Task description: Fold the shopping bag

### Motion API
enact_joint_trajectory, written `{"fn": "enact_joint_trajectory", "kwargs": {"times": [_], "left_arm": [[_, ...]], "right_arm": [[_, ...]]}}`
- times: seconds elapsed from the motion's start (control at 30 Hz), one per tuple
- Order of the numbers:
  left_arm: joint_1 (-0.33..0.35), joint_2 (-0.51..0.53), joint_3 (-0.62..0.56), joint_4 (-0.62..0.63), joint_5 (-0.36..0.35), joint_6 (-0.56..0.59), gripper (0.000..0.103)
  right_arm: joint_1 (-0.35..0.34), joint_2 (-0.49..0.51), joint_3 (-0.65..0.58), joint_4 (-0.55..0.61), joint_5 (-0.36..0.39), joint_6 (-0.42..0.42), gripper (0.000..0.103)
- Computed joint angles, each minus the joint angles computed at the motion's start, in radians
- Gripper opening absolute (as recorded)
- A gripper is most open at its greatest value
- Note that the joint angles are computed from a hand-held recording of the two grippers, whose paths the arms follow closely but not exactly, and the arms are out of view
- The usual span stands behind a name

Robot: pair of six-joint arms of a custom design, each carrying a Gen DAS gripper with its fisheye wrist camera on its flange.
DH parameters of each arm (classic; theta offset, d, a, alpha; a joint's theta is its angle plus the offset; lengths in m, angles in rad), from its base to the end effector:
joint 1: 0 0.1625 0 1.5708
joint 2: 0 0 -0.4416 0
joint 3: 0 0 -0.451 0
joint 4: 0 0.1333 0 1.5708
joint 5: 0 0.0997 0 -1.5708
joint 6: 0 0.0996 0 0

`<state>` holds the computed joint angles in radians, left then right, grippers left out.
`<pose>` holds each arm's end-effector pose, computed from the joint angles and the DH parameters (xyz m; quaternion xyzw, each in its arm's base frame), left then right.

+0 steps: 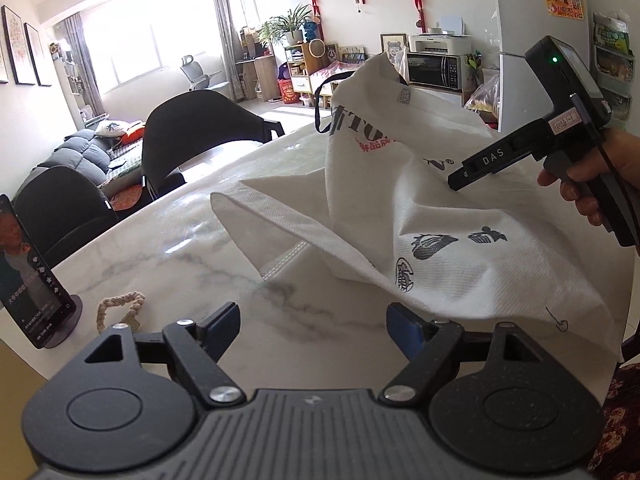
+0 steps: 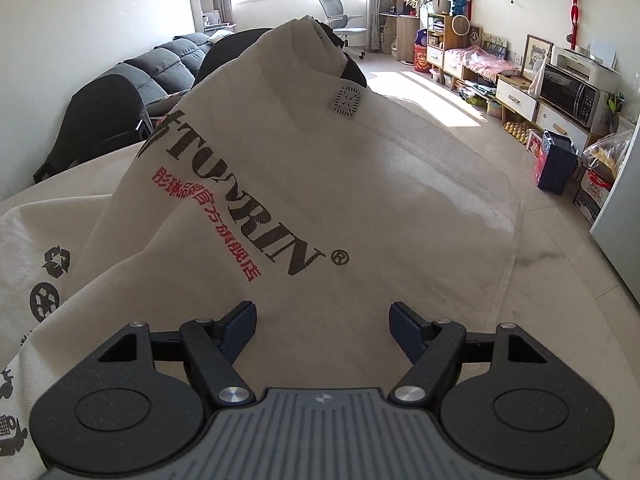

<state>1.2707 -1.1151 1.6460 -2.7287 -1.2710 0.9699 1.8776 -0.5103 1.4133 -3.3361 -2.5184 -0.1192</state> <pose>-0.0573 -0.7358 0.3121 0.5209 0.7846 -0.2413 0.2344 0.2836 -0.7217 0.0620 -0.0155 -0.8304 0.4091 0.3779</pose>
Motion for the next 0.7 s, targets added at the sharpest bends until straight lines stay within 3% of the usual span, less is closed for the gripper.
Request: {"fn": "enact_joint_trajectory", "kwargs": {"times": [0.47, 0.7], "left_arm": [[0.006, 0.019, -0.062, -0.005, 0.001, -0.117, 0.081], [0.000, 0.088, -0.136, -0.017, -0.005, -0.204, 0.081]], "right_arm": [[-0.004, 0.019, -0.018, -0.010, -0.015, -0.053, 0.076], [-0.004, 0.022, -0.021, -0.017, -0.011, -0.071, 0.078]]}}
